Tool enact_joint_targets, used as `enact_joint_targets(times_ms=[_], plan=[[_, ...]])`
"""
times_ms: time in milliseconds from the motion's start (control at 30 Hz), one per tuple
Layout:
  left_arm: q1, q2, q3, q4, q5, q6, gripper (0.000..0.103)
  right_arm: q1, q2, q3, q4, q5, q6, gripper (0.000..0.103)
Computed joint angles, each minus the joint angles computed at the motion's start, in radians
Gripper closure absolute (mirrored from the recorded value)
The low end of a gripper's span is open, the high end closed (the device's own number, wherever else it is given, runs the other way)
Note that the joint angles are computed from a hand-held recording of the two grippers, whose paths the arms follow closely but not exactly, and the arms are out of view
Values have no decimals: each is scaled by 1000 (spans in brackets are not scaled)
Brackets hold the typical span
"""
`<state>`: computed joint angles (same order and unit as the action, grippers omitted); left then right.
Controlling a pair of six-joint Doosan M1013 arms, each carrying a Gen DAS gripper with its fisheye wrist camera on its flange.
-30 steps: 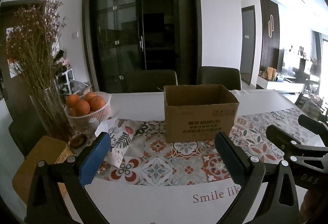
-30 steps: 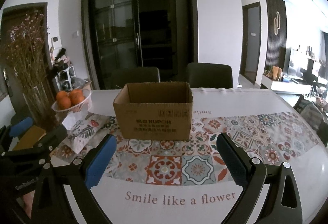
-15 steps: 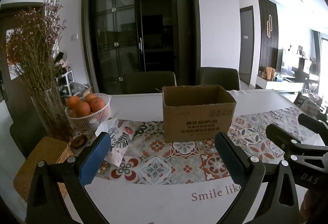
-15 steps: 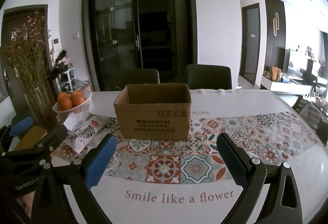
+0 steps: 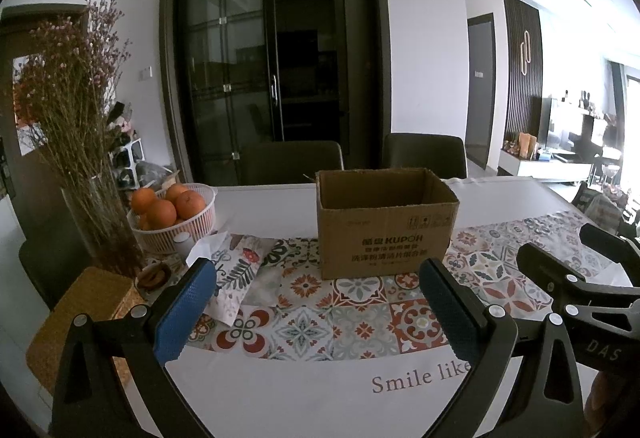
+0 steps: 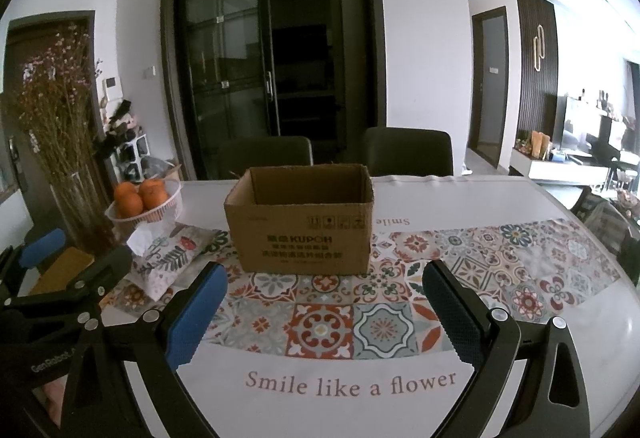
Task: Organize rigid objects
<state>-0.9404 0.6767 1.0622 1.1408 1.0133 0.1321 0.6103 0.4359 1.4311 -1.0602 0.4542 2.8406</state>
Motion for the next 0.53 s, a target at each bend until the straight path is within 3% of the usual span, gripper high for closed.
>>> enact_joint_targets(times_ms=[533], plan=[[0, 0, -3, -4, 2, 6, 0, 2, -5, 0, 0, 4, -2, 4]])
